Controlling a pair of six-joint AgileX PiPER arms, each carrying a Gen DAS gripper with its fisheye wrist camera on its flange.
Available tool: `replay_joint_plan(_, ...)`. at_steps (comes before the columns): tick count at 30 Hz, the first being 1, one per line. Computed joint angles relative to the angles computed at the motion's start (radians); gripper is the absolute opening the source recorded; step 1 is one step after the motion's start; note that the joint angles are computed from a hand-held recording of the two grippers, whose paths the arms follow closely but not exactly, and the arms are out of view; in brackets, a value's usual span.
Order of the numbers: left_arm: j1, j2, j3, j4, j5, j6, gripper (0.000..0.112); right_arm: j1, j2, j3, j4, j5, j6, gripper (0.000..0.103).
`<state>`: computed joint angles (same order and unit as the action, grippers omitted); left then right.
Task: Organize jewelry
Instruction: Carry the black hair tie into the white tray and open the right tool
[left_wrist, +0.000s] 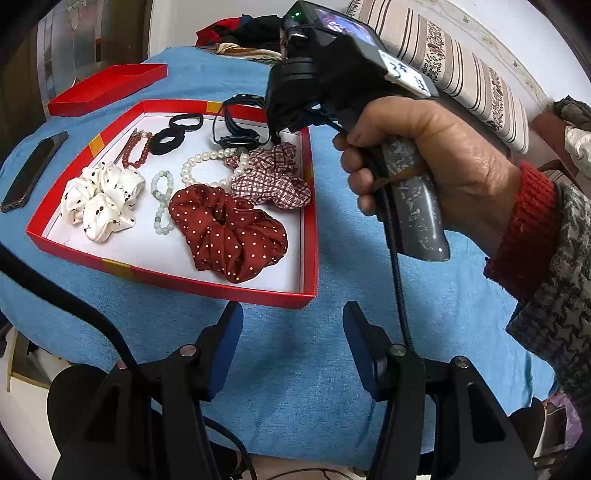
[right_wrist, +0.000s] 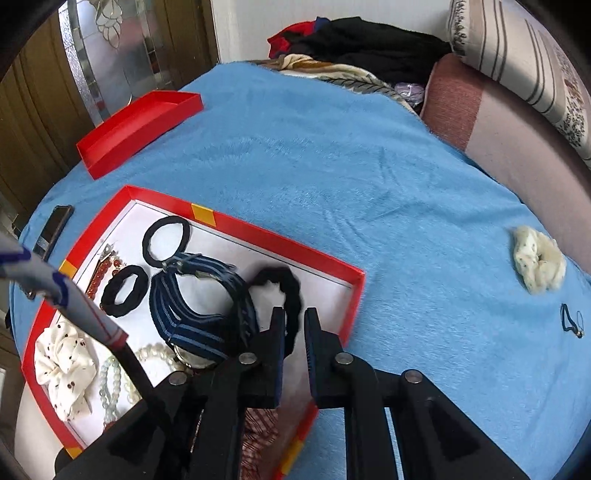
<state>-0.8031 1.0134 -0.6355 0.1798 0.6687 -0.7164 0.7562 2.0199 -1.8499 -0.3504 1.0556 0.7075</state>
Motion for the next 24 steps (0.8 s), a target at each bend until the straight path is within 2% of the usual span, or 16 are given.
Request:
replay_joint_plan(1, -0.002, -0.002, 0.000, 0.002, 0.003, -0.004, 0.055, 0.010, 0.007, -0.008, -0.021, 0.017, 0.001, 0.019)
replay_joint_plan(3, 0.005, 0.002, -0.001, -0.004, 0.001, 0.002, 0.055, 0.031, 0.009, -0.010, -0.067, 0.035, 0.012, 0.037)
replay_joint_plan(6, 0.004, 0.012, -0.004, -0.003, -0.002, 0.002, 0.055, 0.041, -0.016, 0.023, -0.108, 0.036, 0.036, 0.047)
replay_joint_plan(24, -0.110, 0.026, -0.029, 0.116, 0.038, -0.140, 0.057, -0.027, -0.270, 0.292, -0.063, -0.145, 0.170, 0.052)
